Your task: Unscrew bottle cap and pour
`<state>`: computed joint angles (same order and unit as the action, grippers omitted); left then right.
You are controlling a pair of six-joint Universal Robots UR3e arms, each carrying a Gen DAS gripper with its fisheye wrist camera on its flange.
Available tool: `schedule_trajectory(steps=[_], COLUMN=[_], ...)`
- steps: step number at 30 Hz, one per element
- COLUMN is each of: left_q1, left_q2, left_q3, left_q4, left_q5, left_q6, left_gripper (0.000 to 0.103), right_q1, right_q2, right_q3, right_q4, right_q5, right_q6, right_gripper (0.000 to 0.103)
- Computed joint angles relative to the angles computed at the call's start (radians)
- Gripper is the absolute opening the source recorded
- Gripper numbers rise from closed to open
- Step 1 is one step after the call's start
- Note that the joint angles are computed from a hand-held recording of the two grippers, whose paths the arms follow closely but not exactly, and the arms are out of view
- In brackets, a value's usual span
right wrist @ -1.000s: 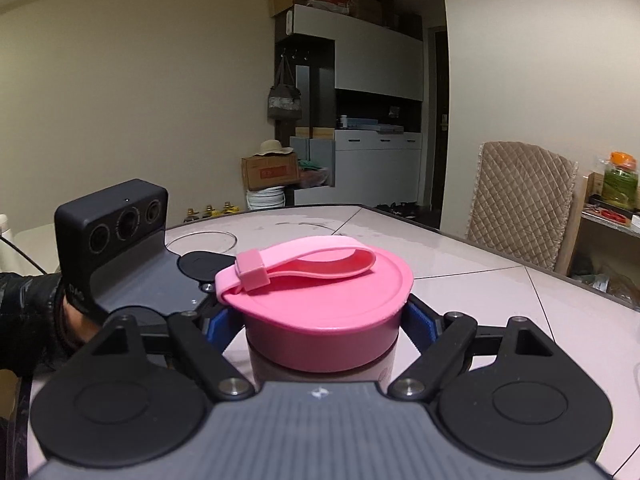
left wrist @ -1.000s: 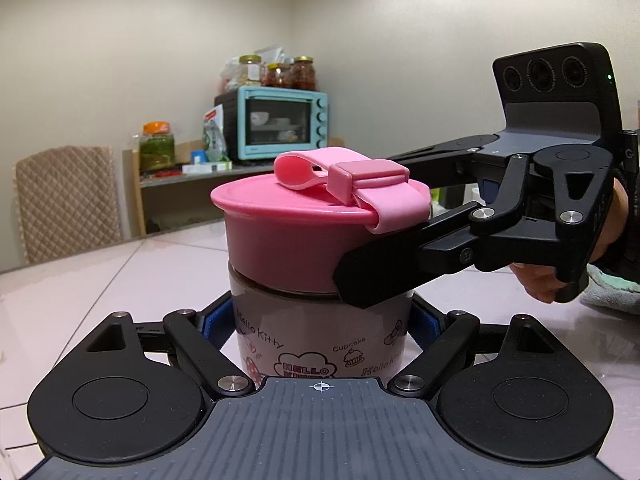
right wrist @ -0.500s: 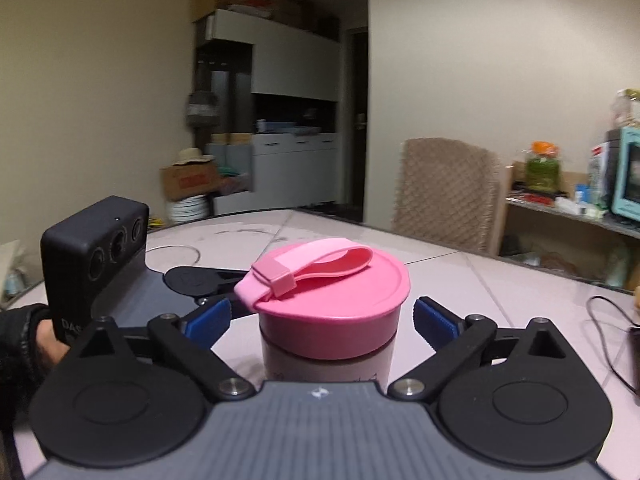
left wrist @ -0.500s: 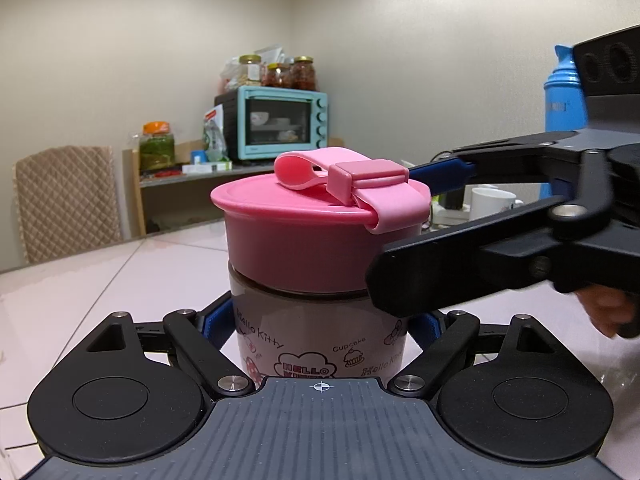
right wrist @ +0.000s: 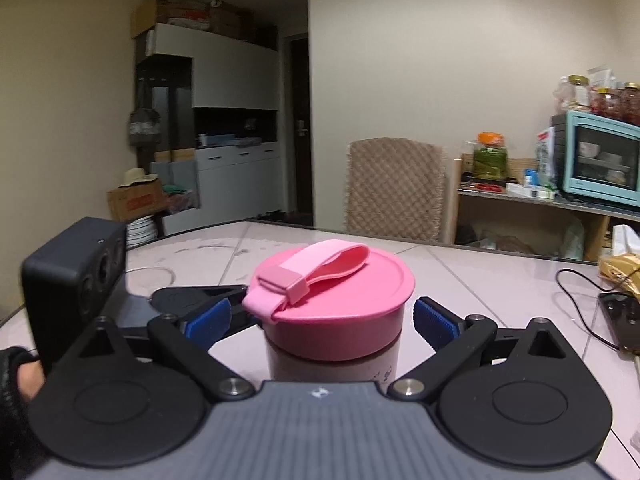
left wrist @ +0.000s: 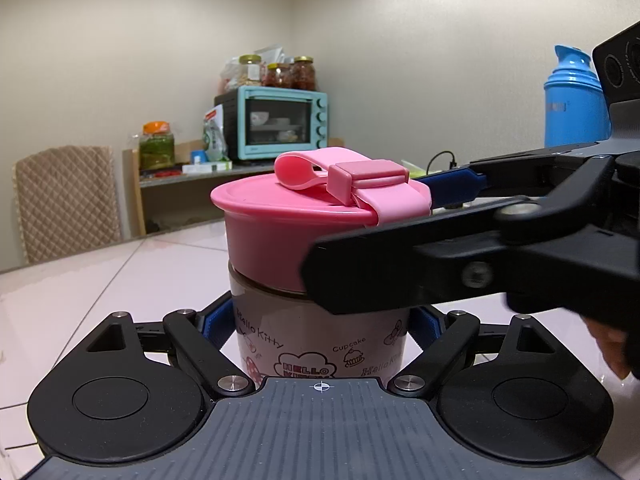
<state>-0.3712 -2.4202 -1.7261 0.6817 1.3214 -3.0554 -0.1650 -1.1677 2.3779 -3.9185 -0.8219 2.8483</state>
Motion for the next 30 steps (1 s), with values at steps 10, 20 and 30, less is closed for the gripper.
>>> schedule_trajectory(steps=[10, 20, 30], left_q1=[-0.001, -0.001, 0.001], left_q2=[0.0, -0.001, -0.002], left_q3=[-0.001, -0.001, -0.001], left_q4=[0.001, 0.002, 0.003], left_q5=[0.001, 0.0, -0.001], left_q6=[-0.001, -0.001, 0.002], left_gripper=[0.09, 0.09, 0.09], right_q1=[0.158, 0.094, -0.147], right_q2=[0.073, 0.069, -0.007], right_q3=[-0.072, -0.045, -0.133], right_q4=[-0.073, -0.064, 0.483], right_q5=[-0.246, -0.146, 0.348], right_q6=[0.101, 0.035, -0.479], right_gripper=[0.095, 0.085, 0.085])
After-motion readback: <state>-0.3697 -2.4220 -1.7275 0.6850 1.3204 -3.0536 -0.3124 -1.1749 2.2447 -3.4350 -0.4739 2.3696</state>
